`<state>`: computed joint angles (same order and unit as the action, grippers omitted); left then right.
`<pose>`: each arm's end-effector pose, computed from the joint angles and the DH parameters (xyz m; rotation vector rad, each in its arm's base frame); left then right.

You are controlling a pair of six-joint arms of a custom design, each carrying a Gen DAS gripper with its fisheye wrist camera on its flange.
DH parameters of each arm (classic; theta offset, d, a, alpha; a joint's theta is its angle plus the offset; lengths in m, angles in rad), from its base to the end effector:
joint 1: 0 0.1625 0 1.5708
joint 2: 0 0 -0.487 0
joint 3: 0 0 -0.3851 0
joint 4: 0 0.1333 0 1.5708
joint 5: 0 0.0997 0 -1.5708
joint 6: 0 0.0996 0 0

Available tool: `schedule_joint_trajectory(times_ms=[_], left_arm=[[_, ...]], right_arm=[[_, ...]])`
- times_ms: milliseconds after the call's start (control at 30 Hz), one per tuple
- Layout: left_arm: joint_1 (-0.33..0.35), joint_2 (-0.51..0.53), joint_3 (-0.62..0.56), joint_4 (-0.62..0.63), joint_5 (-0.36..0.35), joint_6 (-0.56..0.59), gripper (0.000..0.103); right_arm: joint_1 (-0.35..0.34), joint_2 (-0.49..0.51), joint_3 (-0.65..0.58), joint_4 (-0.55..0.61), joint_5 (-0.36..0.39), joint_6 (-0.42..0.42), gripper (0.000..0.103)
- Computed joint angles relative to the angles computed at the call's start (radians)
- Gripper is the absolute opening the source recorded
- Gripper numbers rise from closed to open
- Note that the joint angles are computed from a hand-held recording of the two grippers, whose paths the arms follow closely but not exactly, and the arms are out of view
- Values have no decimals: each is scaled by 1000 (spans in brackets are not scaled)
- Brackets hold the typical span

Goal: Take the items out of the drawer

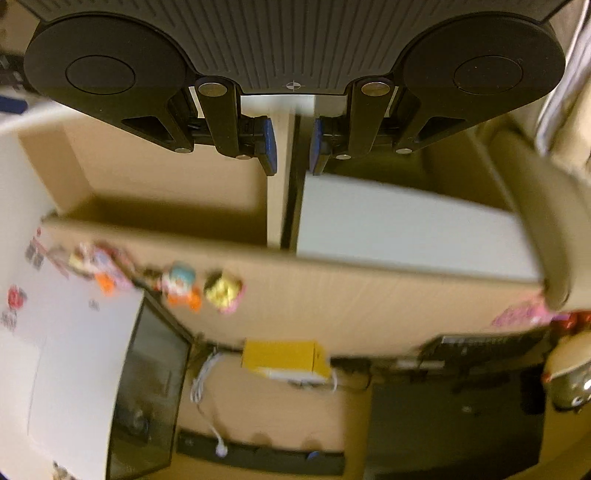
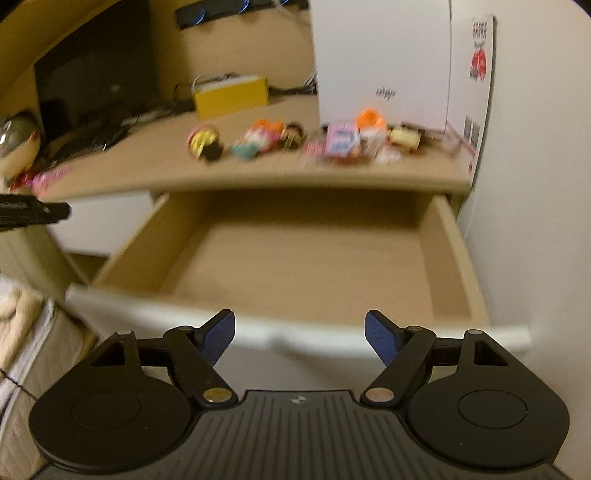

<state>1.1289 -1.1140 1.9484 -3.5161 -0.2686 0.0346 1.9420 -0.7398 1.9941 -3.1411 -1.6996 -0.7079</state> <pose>-0.0242 -0.5875 0.3919 -0.3787 1.8356 -1.2910 0.3318 -0.5201 0.0619 1.4805 -2.5310 0.4289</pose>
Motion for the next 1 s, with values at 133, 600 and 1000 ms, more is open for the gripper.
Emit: schedule_joint_trajectory(times_ms=[133,600,1000], left_arm=[[0,-8,64,152,-60,-142,21],[86,113,-33,74,-231,-20,21],[189,155,-224,99,-372,107,21]], right_arm=[[-2,26,17,-18,-63,87,78],[6,96,-10,-127,-143,82,79],[44,231,-192,-105,-175,86,79]])
